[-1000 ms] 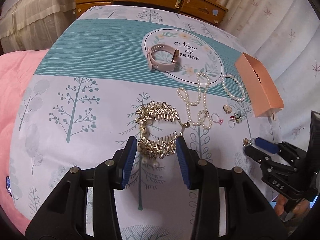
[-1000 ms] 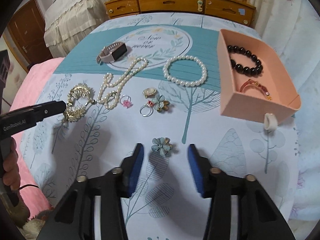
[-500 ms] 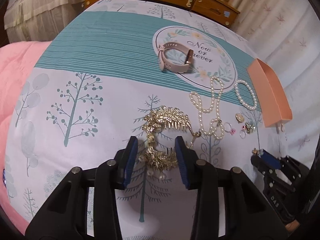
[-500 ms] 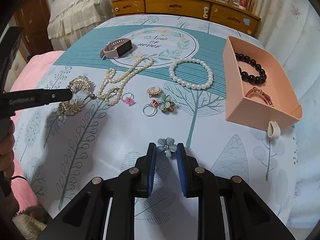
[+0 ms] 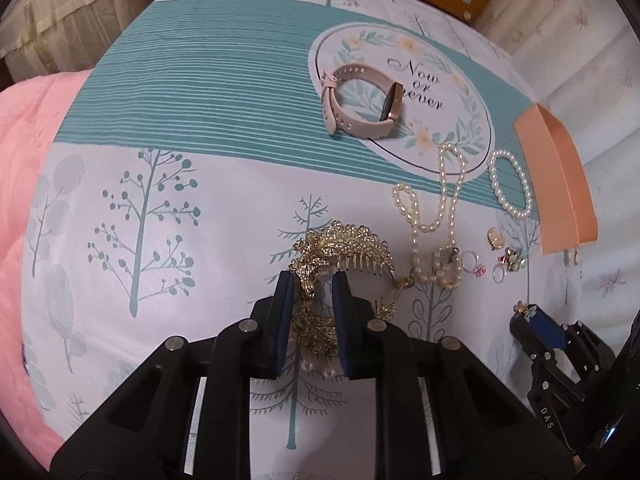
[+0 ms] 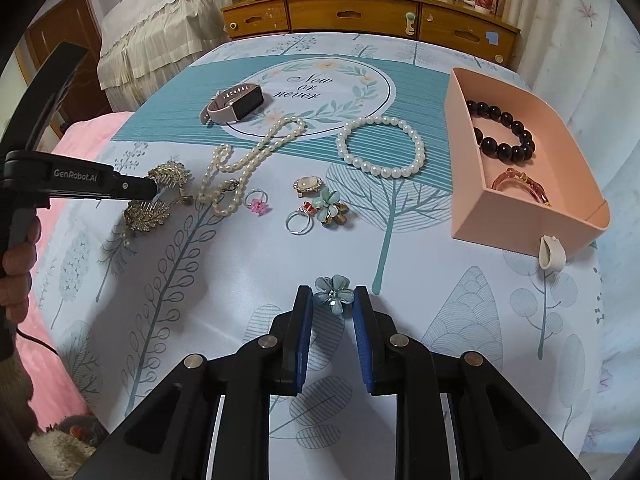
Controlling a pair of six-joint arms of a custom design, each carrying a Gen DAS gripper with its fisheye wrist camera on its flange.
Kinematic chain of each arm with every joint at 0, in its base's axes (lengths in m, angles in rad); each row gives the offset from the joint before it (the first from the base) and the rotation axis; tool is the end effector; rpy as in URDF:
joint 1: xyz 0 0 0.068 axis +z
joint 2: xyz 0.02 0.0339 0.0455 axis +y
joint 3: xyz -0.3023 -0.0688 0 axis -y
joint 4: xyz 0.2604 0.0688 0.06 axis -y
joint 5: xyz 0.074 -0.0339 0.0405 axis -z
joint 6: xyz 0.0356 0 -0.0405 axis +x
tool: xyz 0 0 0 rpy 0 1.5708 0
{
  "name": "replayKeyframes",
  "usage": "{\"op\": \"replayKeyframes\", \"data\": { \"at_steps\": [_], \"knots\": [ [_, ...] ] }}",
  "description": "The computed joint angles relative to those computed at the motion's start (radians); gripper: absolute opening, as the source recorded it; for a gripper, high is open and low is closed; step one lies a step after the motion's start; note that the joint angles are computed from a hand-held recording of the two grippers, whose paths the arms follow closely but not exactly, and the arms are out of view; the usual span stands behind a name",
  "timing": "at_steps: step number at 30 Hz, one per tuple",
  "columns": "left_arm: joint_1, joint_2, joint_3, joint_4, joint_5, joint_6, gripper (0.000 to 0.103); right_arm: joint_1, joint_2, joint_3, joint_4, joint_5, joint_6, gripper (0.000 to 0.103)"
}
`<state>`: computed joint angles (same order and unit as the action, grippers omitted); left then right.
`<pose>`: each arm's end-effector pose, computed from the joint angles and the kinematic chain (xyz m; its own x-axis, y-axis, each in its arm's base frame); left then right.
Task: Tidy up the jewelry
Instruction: 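Grasp the gold leaf hair comb with the left tool while the right tool grasps the blue flower ring, then carry the comb and flower ring into the pink box and release both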
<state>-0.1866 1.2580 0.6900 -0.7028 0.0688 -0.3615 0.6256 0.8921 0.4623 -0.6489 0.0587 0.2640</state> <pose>0.2070 -0.0416 0.2070 -0.9506 -0.1796 -0.2532 -0.1402 0.9761 -0.1659 0.1177 0.0825 0.1983 -0.8364 -0.2828 -0.4696 -0.3562 0.9315 0.0734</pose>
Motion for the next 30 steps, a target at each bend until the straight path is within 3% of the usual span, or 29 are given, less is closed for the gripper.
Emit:
{"op": "replayKeyframes", "data": {
  "at_steps": [6, 16, 18, 22, 30],
  "knots": [
    [0.027, 0.075, 0.066, -0.078, 0.033, 0.050, 0.017, -0.056, -0.020, -0.005, -0.005, -0.061, -0.016, 0.021],
    [-0.029, 0.151, 0.127, -0.132, -0.020, 0.072, 0.017, -0.095, -0.028, -0.008, -0.010, -0.112, -0.018, 0.021],
    [-0.031, 0.159, 0.134, -0.138, -0.029, 0.076, 0.007, -0.108, -0.033, -0.007, -0.017, -0.127, -0.022, 0.021],
    [-0.003, 0.153, 0.123, -0.114, 0.020, 0.070, 0.007, -0.114, -0.047, -0.005, -0.029, -0.149, -0.015, 0.021],
    [-0.018, 0.034, 0.081, -0.119, -0.007, 0.035, 0.006, -0.089, -0.170, 0.037, -0.122, -0.120, -0.004, 0.021]
  ]
}}
